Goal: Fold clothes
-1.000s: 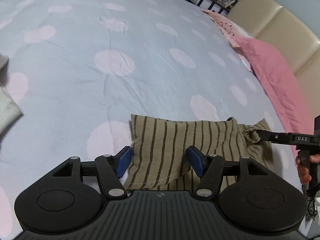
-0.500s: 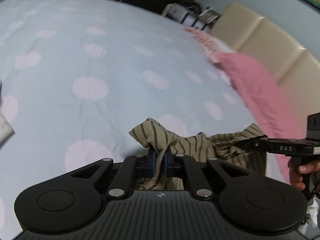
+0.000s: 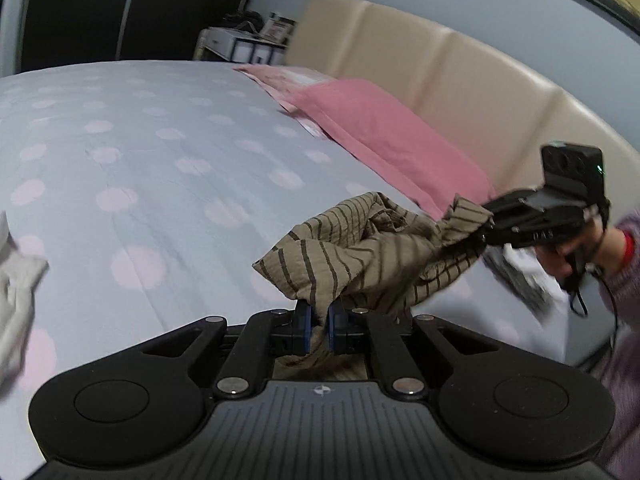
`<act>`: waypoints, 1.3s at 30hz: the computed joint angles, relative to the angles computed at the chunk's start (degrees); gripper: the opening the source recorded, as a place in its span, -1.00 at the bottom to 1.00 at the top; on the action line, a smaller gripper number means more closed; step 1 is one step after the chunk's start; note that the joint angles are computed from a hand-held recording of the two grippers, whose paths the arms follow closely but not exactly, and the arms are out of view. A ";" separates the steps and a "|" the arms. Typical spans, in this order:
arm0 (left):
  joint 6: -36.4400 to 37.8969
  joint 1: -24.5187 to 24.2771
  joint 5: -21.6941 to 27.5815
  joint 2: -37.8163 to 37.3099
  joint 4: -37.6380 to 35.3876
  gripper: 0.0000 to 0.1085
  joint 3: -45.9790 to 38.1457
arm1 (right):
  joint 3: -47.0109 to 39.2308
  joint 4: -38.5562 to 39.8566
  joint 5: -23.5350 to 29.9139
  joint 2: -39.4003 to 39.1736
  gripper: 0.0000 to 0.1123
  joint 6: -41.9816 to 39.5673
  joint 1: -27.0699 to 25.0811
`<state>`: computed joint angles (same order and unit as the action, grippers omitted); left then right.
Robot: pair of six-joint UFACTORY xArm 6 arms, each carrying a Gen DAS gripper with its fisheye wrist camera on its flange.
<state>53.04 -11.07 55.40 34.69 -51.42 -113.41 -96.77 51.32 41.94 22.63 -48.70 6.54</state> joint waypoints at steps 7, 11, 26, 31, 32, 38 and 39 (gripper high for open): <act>9.60 -1.32 -6.54 -13.96 -2.46 -0.90 25.77 | 22.08 4.47 -0.79 -13.41 -0.82 -10.70 1.32; 12.01 -2.20 -10.79 -17.42 -2.09 -0.90 33.94 | 29.63 2.22 -2.06 -17.09 -0.77 -13.43 2.57; 13.38 -2.24 -15.14 -33.58 7.31 -0.12 50.50 | 50.35 -2.07 -8.72 -34.95 -0.02 -11.68 5.37; 15.72 -6.70 -26.98 -37.17 3.57 -0.12 55.44 | 53.64 0.45 -15.07 -39.15 -0.02 -9.50 8.02; 16.53 -7.84 -28.25 -37.15 3.35 -0.12 55.76 | 53.53 1.18 -16.90 -38.87 -0.02 -9.15 9.17; 17.89 -15.21 -39.47 -34.24 7.25 -0.14 57.44 | 51.11 3.30 -25.74 -34.03 -0.02 -9.99 16.78; 15.79 -16.19 -42.47 -33.00 10.07 -0.14 57.62 | 50.58 3.07 -26.88 -32.85 -0.02 -10.26 17.88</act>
<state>68.82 -27.27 12.93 1.69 -41.34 -55.78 -46.18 54.40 15.06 -10.22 -58.95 24.42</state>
